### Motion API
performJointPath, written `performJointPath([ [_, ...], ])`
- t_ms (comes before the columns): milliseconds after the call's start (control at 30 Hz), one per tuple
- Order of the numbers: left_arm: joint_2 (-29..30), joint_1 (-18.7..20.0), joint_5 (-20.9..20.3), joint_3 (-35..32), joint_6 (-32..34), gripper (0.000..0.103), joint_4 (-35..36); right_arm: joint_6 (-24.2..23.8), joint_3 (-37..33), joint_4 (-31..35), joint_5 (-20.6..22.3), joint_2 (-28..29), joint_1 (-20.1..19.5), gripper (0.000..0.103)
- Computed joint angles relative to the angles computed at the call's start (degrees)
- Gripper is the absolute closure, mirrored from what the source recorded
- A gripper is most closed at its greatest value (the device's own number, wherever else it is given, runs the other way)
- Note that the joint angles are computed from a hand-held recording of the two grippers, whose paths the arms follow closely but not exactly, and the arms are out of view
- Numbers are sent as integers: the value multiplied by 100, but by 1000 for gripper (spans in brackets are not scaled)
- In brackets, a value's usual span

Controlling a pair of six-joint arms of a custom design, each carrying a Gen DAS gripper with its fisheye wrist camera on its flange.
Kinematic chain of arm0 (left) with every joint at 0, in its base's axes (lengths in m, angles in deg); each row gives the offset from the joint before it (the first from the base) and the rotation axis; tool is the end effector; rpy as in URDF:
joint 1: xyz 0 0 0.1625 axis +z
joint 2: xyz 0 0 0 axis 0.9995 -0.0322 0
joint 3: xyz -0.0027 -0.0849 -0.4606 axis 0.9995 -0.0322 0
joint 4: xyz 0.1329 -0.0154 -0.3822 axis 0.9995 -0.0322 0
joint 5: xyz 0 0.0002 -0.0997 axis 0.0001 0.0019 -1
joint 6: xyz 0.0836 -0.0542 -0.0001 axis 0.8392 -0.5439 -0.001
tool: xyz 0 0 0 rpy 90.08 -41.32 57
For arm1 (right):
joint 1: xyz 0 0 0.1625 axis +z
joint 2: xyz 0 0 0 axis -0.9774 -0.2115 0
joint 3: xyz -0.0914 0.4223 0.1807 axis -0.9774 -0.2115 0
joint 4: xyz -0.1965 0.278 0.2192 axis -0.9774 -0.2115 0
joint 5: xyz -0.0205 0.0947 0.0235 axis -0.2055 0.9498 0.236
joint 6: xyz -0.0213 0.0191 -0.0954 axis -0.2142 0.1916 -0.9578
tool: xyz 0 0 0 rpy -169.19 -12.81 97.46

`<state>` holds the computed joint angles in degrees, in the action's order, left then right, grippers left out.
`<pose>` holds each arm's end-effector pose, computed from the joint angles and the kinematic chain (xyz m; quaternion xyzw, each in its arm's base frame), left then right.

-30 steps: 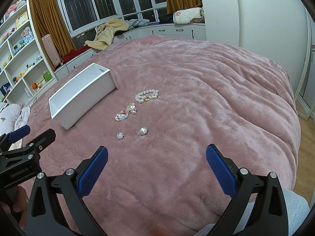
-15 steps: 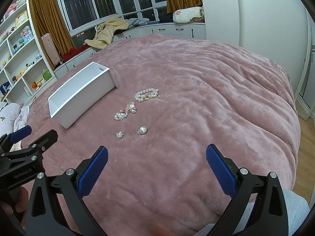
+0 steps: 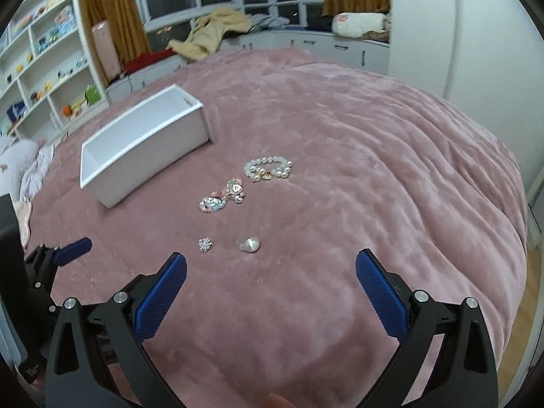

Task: Organize jewelry
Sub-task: 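Grasp the silver flower brooch with the left tool while the right tool grasps the silver shell pendant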

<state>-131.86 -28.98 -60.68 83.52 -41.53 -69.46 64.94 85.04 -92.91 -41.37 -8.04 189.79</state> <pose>-0.1649 -0.7056 0.2902 0.1047 0.8412 -0.3303 0.4152 0.3805 -0.7255 0.1214 0.2712 -0.8926 0.2492 0.2601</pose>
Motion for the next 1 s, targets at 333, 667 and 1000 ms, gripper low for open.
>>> performJointPath([
  [333, 573, 426, -1052, -462, 1162, 2, -623, -1909, -1800, 1625, 139, 911, -46, 5],
  [667, 896, 829, -1818, -933, 1851, 11, -769, -3024, -2600, 2413, 610, 1436, -373, 5],
  [1000, 1006, 1005, -2147, -1261, 1727, 76, -338, -2258, -3604, 4255, 867, 1762, -502, 46],
])
